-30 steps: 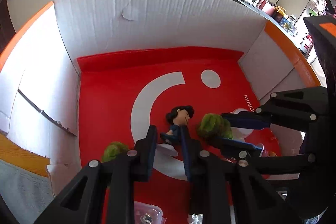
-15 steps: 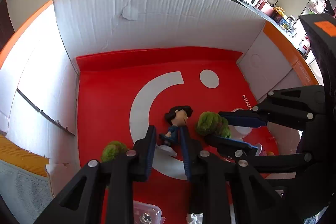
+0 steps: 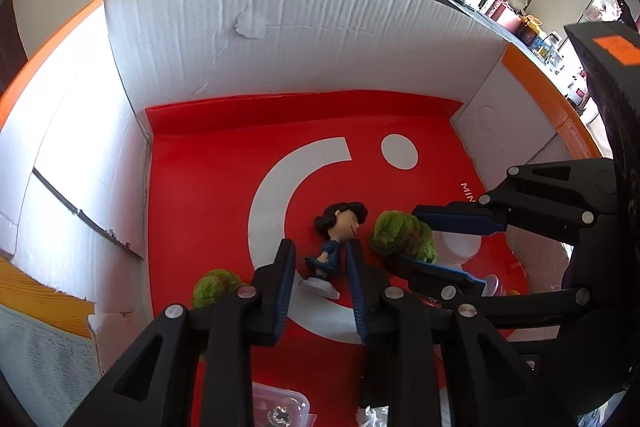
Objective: Organize objects
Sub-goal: 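Lower the doll with left tool while right tool lowers the green plush into the box, then open both tools and withdraw them up out of the box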
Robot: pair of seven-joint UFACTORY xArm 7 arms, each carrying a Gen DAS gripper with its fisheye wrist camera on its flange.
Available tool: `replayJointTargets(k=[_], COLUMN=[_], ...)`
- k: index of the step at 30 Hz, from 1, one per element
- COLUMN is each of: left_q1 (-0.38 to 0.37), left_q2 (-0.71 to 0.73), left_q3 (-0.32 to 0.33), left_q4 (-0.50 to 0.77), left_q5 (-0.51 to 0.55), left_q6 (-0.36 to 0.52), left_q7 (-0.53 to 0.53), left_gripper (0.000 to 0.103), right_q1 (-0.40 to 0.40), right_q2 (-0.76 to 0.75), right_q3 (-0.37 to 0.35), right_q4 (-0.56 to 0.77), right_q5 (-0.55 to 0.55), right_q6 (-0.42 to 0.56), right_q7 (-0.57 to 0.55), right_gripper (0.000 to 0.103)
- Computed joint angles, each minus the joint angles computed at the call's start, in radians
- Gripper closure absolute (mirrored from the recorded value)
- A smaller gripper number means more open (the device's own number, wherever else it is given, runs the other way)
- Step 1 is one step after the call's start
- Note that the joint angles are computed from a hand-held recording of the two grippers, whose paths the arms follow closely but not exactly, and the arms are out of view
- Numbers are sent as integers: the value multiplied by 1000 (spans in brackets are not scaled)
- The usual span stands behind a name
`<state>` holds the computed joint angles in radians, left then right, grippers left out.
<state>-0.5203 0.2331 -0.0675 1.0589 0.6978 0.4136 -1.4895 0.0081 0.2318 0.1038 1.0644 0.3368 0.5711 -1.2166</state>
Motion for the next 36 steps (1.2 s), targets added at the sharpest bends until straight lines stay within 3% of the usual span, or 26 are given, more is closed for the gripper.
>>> replayJointTargets(k=[8, 9, 10, 12, 24, 27, 36], left_q1=[1, 0, -3, -3, 1, -3, -2], left_q2=[-4, -6, -9, -13, -30, -42, -109], left_q3=[-1, 0, 2, 2, -10, -13, -56], left_q4=[-5, -6, -7, -10, -17, -19, -37], left_q5=[-5, -3, 5, 12, 30, 48, 105], left_q6=[-7, -7, -5, -2, -1, 6, 66], left_q7=[0, -3, -12, -20, -46, -66, -118], left_gripper=[75, 72, 71, 70, 70, 63, 59], right_q1=[-11, -9, -8, -14, -28, -9, 7], right_q2=[12, 11, 9, 3, -7, -32, -119], right_q3=[-2, -1, 0, 4, -8, -4, -22], right_q4=[24, 23, 21, 9, 29, 8, -43], right_q5=[-4, -4, -4, 9, 33, 25, 66], right_q6=[15, 16, 13, -3, 26, 19, 20], right_q7=[-13, -10, -9, -36, -68, -39, -45], right_gripper=[72, 67, 52, 44, 44, 44, 43])
